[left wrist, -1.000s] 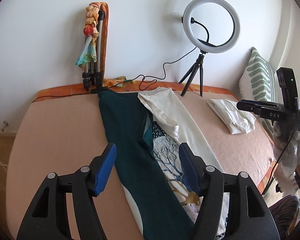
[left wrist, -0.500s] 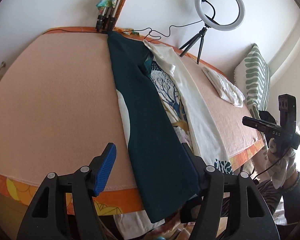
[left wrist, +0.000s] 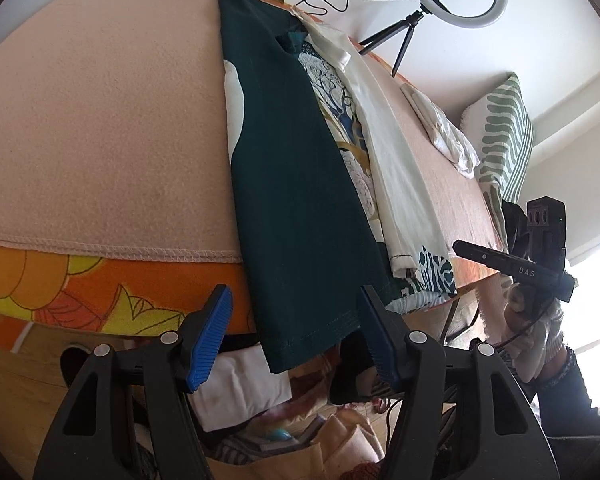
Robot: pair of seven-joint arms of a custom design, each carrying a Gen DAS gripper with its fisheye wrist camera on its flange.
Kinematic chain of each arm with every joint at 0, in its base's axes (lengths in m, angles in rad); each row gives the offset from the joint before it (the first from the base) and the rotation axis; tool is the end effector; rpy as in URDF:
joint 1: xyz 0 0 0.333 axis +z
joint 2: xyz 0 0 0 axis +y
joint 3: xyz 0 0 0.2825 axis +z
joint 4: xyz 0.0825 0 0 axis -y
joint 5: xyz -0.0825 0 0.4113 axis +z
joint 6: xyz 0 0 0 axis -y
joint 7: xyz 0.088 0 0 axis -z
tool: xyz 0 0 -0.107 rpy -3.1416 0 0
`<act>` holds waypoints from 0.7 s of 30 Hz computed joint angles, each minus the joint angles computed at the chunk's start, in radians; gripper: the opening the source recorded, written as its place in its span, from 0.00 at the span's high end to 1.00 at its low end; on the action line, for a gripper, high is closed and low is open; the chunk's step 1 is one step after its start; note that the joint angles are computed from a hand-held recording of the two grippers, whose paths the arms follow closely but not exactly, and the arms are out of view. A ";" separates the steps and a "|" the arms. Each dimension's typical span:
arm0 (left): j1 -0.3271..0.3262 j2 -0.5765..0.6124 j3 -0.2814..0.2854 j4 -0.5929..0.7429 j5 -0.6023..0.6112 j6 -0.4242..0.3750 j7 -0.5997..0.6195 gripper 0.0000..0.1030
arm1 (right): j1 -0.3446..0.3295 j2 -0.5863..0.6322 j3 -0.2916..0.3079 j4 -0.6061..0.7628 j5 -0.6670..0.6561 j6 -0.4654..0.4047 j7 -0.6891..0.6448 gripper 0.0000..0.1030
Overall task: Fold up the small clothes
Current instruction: 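Move both tools back to the hem end of the folded shirt, then close the left tool on the hem while the right tool grips the hem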
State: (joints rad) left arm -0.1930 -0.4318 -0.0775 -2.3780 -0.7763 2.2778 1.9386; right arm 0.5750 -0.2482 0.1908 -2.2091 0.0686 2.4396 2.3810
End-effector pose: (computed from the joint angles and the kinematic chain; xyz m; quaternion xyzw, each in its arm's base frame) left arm 0.4678 -0.1487 0.4828 0.5874 -0.7314 0.3339 0.0916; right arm 0.3938 0.3846 0.4900 -0.6590 0.7144 0.0050 0.2352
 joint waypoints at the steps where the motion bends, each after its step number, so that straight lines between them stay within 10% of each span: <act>1: -0.001 0.002 0.000 0.002 0.001 -0.005 0.003 0.40 | 0.006 -0.005 -0.003 -0.009 0.017 0.006 -0.009 0.57; 12: -0.017 0.000 0.009 0.000 -0.056 -0.039 0.046 0.49 | 0.034 -0.015 -0.007 -0.046 0.064 0.075 -0.037 0.57; 18: -0.014 0.008 0.015 0.002 -0.084 -0.072 0.057 0.81 | 0.049 0.028 -0.003 -0.006 0.100 0.086 -0.094 0.58; 21: -0.011 0.018 0.019 0.004 -0.105 -0.092 0.066 0.94 | 0.053 0.053 -0.002 0.017 0.116 0.081 -0.127 0.76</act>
